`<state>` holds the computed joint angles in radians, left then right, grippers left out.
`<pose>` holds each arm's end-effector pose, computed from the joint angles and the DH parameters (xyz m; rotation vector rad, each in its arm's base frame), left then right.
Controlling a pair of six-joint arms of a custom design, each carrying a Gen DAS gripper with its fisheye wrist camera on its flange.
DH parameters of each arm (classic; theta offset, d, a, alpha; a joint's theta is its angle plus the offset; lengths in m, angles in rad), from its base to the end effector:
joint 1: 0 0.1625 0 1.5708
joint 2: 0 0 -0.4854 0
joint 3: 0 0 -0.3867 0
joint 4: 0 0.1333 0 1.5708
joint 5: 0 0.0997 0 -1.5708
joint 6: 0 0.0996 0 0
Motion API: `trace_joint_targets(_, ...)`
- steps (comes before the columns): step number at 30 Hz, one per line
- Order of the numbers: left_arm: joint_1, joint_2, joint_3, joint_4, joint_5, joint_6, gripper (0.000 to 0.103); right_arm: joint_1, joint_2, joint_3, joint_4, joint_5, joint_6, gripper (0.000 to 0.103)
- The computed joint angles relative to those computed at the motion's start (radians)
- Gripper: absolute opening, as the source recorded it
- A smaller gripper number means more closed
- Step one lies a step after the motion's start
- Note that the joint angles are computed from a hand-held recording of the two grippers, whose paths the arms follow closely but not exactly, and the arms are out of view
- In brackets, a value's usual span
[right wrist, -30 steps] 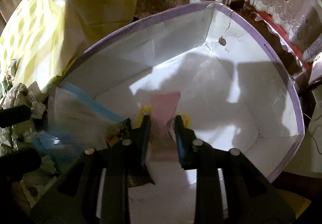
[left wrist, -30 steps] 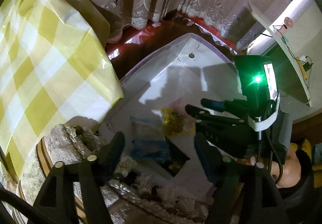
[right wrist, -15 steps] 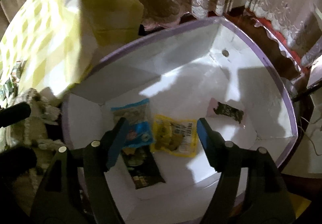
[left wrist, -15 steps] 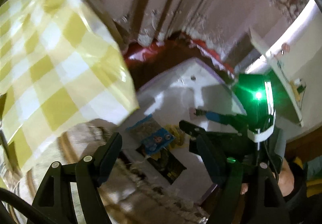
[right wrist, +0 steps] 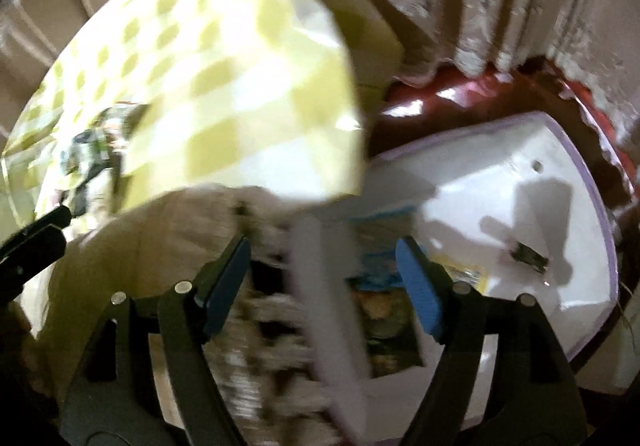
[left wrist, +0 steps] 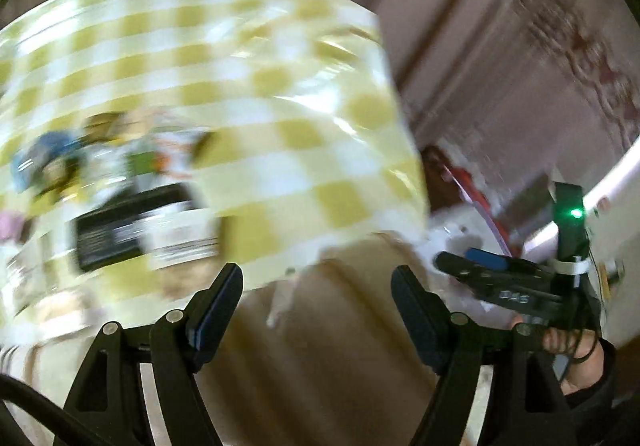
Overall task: Organize snacks
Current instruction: 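Move both open tools back over the snack pile on the table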
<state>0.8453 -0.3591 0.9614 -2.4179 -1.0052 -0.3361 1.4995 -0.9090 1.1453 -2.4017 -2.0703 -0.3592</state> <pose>-0.4510 -0.7899 0.0566 0.4267 2.6617 -0.6821 0.0280 -0.8099 0.4383 0.1633 -2.4719 0.6047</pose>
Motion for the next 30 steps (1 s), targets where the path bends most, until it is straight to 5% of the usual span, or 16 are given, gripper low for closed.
trace_joint_targets(10,0.025,-0.223,0.338,-0.104,0.248,-0.1,0.077,0.081,0.054,0.003,0.026,0.054,-0.051,0.081)
trace_joint_targets(30,0.089,-0.283,0.334,0.134,0.19,-0.259,0.077,0.191,0.254,-0.149,0.149,-0.061,-0.136,0.085)
